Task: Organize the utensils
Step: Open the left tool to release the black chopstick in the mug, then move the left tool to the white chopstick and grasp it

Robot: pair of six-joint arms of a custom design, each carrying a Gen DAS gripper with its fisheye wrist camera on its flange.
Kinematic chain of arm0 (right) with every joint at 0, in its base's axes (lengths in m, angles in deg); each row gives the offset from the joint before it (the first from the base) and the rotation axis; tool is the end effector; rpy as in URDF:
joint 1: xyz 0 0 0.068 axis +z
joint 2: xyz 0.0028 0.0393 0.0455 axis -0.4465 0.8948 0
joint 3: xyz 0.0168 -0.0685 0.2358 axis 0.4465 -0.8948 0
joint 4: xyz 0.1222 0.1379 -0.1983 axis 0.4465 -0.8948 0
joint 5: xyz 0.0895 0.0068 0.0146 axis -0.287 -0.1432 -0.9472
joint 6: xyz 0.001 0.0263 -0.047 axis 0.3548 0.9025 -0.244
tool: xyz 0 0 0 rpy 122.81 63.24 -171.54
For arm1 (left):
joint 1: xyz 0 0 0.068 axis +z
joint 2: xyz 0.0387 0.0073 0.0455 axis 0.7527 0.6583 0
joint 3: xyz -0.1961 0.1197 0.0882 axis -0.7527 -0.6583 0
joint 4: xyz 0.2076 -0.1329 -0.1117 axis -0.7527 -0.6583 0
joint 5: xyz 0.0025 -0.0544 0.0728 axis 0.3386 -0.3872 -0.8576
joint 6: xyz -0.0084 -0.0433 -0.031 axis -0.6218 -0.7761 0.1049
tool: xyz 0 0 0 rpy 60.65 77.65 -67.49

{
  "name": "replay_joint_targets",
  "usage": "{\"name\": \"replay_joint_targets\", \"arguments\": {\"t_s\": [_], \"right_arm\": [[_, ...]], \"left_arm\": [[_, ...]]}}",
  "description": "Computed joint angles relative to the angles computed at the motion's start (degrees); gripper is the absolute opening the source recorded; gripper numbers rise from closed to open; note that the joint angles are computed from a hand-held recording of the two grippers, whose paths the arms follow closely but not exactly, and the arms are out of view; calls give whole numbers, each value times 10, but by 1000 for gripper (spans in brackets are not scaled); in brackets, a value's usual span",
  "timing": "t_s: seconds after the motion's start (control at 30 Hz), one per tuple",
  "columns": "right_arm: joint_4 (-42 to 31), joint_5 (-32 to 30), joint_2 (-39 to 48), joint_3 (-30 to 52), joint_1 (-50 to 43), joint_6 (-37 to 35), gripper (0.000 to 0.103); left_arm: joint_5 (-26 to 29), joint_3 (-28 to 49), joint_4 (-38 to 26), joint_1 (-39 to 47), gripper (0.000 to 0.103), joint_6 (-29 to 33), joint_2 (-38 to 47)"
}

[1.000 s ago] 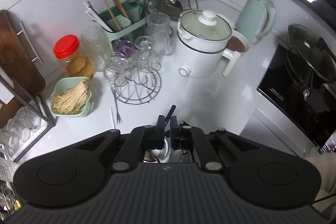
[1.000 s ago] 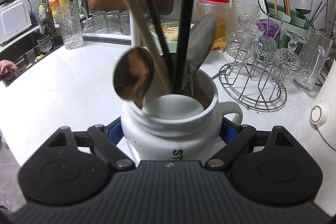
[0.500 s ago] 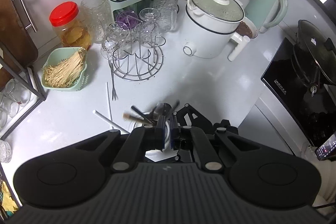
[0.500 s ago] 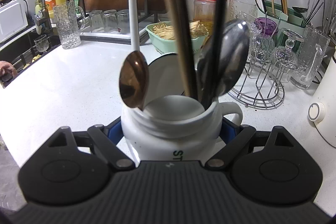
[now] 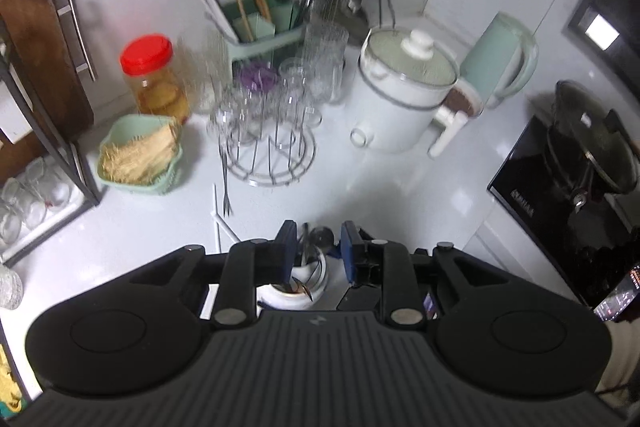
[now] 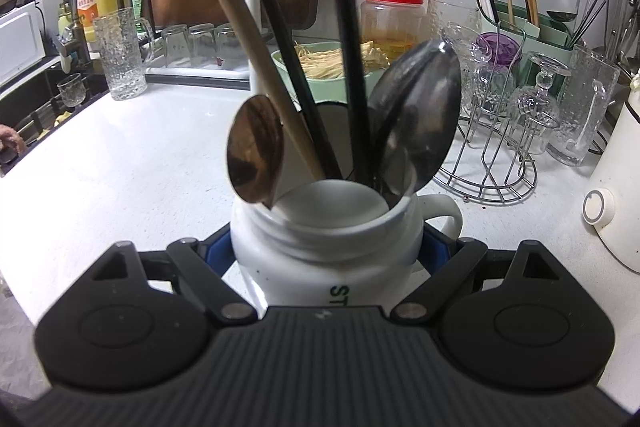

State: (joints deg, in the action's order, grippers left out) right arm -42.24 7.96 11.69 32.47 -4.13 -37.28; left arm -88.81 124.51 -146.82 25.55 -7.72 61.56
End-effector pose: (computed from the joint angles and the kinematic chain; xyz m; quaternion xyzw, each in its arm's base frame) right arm 0.3276 0.1557 0.1557 -0.4690 0.7429 0.2385 0.4138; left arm 0.2469 -0.0991 0.4214 -0.0627 0.9424 -0.0564 0.3236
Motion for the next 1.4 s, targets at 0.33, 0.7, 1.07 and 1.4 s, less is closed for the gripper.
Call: {"name": "replay_joint_targets", "arguments": {"t_s": [0.33,0.7,1.07,1.4], "right_arm": [[3,17,-3,-1,5,16,91],[17,64,-13,-13,24,58,91],[28,103,-17,-18,40,93,91],[34,125,-28,-31,45,111,91]], "left_arm": [[-145,-198,58,-87,28,-131,-198],[-60,-424,93,33,28,-162,-394],[19,-570,127,138,29,-123,-497],[105,-716,221,230,51,-22,-506]]}}
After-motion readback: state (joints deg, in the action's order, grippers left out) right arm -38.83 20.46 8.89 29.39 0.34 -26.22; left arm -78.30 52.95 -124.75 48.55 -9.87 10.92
